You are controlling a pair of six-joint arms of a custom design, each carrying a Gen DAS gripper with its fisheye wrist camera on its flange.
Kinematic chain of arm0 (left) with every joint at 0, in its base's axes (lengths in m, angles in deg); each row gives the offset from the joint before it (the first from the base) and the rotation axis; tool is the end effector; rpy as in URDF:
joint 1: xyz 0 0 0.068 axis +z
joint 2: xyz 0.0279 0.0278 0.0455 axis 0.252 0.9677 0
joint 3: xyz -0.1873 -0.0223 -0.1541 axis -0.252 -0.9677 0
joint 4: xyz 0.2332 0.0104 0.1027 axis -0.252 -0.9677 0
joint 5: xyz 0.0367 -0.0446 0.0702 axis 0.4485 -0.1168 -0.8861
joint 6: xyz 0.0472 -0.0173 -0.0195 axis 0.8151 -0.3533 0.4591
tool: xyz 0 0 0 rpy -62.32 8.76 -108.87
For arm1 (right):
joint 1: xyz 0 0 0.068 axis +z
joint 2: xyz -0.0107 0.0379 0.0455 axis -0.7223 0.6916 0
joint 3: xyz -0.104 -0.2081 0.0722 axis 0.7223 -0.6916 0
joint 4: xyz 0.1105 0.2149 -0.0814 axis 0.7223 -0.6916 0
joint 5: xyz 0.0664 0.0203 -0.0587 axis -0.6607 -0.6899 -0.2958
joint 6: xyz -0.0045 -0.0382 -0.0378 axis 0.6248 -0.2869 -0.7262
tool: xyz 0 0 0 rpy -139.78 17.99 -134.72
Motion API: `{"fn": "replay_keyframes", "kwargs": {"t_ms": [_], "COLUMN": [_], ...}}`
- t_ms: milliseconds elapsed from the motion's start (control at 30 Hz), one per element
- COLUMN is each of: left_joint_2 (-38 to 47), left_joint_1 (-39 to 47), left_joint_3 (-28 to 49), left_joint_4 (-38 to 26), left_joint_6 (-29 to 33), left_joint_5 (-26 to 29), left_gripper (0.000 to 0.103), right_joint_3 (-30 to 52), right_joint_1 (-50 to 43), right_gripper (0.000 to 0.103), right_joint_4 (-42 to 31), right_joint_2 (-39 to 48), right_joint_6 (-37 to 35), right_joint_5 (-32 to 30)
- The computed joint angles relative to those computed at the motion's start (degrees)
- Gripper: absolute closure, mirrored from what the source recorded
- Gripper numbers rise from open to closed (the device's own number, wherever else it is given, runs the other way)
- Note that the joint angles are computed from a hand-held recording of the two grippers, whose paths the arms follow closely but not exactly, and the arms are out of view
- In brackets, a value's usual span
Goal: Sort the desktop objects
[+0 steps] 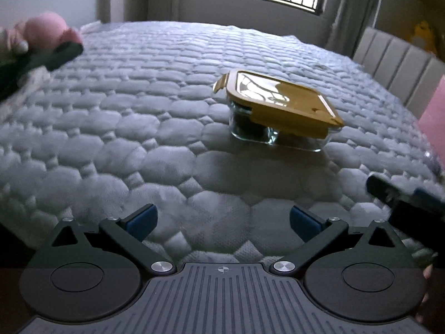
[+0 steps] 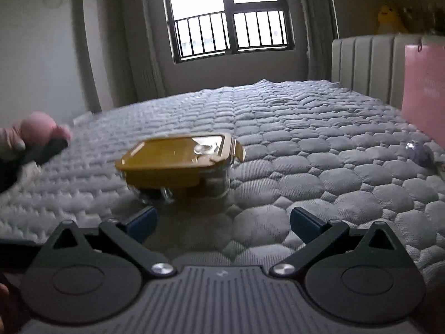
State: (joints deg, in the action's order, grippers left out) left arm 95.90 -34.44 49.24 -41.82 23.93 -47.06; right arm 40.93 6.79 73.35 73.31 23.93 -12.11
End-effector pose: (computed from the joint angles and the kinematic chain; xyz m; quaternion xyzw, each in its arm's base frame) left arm 0.1233 -0.1075 0.1236 -0.1733 0.8991 -0.0054 0.4019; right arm 0.1740 0.2030 0.0988 -0.0885 0.8509 0.1308 0.5010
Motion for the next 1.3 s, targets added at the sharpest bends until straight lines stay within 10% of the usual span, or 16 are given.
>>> {"fn": "replay_keyframes", "kwargs": {"t_ms": [1300], "left_joint_2": [14.3], "left_joint_1": [-4.8], "left_joint_3": [5.0], "left_joint_4": [4.2], "left_joint_6": [0.6], "left_joint_5": [-7.1], "left_gripper": [0.000], "right_joint_3": [1.8], "right_joint_1": [-1.9], "right_gripper": [0.000], "right_joint_4": [-4.5], "right_joint_2": [1.9], "right_joint_6": [3.8], "right_joint_5": [-4.1]}}
